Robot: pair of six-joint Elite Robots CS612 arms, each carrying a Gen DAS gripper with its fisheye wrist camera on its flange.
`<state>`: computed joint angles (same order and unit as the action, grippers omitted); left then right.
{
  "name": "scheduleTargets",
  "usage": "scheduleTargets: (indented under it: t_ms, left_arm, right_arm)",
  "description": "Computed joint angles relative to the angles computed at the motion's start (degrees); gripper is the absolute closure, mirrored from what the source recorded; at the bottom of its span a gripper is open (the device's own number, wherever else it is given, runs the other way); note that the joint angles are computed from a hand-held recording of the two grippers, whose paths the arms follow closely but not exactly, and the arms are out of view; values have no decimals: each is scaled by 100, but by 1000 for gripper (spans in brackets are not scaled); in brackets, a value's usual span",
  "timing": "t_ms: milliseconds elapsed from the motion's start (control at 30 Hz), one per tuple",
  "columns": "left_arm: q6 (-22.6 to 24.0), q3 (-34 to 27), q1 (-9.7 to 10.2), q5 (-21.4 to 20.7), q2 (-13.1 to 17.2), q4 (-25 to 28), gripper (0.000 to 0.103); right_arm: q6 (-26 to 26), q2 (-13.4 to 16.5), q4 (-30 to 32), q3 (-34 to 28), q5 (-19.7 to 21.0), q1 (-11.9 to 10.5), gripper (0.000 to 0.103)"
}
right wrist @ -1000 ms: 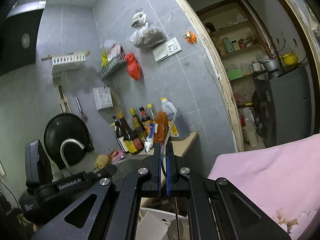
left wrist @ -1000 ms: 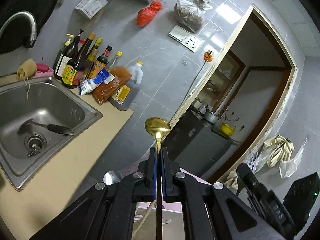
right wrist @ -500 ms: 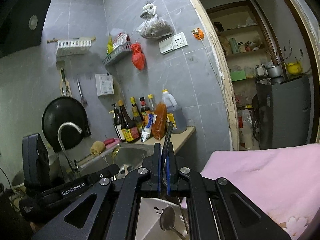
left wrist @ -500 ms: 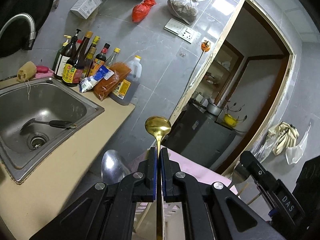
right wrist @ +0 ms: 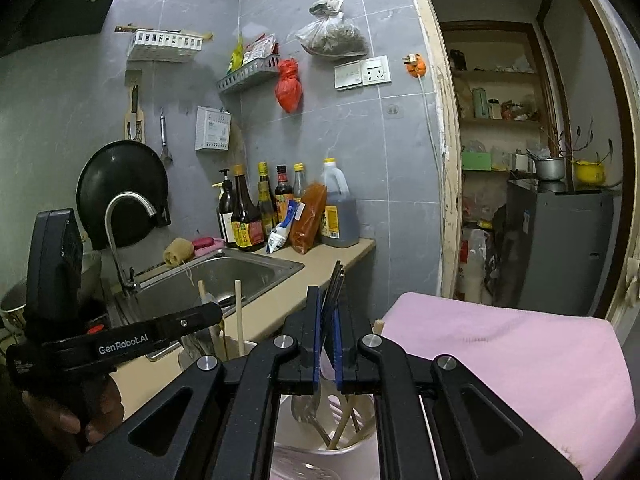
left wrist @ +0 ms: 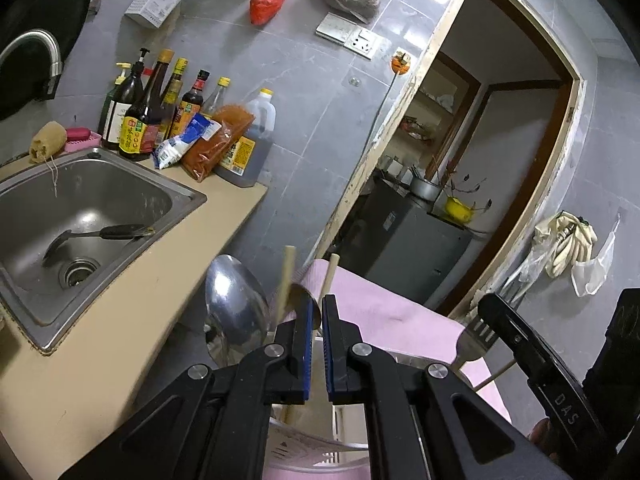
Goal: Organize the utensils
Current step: 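Open both tools to drop the spoon and fork into the basket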
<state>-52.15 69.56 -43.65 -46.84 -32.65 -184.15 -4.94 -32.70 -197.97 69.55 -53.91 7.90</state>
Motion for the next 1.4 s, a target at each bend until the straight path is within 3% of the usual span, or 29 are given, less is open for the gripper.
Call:
scheduleTargets:
  t_ms: [800,867,967,1200,1400]
  left_arm:
    - [247,60,-52,143,-100,-2,96]
    - [247,72,-54,155,-107,-18,92]
    - [175,106,-53,156,-124,-55,82]
    - [156,140,-66,267,-157,14,79]
    - [106,167,-94,417,-184,36,60]
  right_arm:
    - [41,-9,97,24,117,-16,92]
    - [56,-10,89,28,130,-18,90]
    - [87,-5,75,24,142,-19,78]
    - [167,-10,4,55,145,-27,77]
    - [221,-68,-85,141,78,-38,77]
